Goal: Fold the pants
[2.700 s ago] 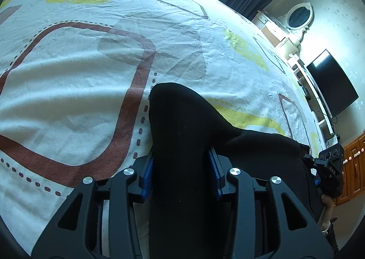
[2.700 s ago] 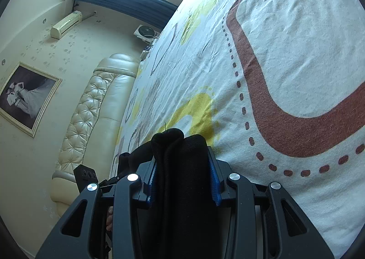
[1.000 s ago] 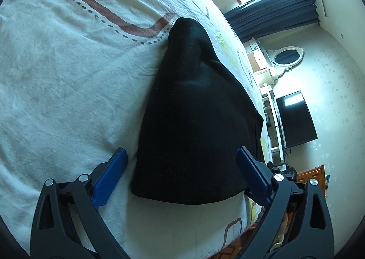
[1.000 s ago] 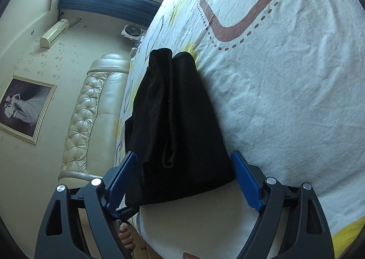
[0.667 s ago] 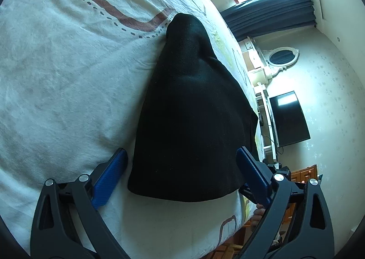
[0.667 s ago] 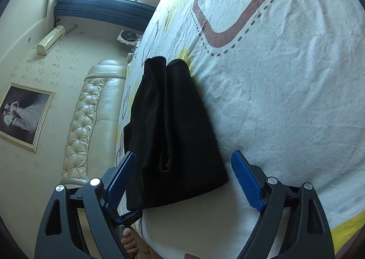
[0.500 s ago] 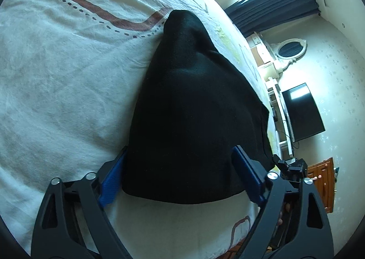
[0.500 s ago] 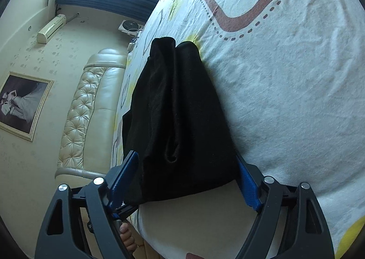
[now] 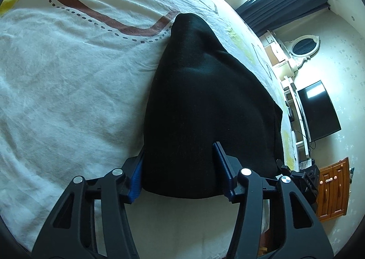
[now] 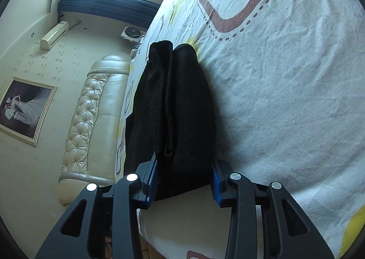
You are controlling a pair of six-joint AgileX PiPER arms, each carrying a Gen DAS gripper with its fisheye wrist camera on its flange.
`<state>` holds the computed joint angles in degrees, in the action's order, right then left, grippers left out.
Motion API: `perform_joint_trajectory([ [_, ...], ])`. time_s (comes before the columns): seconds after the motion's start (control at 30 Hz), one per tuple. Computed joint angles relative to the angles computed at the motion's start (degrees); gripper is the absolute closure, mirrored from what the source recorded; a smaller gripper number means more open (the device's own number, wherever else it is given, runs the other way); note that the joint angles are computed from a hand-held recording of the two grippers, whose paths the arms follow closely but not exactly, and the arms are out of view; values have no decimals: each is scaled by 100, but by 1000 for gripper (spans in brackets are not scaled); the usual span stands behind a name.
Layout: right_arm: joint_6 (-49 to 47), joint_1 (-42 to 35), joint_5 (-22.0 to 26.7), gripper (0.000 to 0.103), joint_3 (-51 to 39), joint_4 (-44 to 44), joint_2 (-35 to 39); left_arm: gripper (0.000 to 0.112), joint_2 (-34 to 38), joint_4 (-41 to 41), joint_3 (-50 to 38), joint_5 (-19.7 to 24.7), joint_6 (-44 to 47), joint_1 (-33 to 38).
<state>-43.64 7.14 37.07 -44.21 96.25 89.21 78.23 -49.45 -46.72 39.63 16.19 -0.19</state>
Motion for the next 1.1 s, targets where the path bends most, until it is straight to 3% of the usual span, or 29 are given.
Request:
perform_joint_trajectory([
  [0.53,268,-158,134,68,231,-316,-428,65,-333,598,-17,93,-610,-125],
  [1.1,479,-250,281,68,902,-434,-1067,65,-1198,1246,402,390,-1360,-389],
])
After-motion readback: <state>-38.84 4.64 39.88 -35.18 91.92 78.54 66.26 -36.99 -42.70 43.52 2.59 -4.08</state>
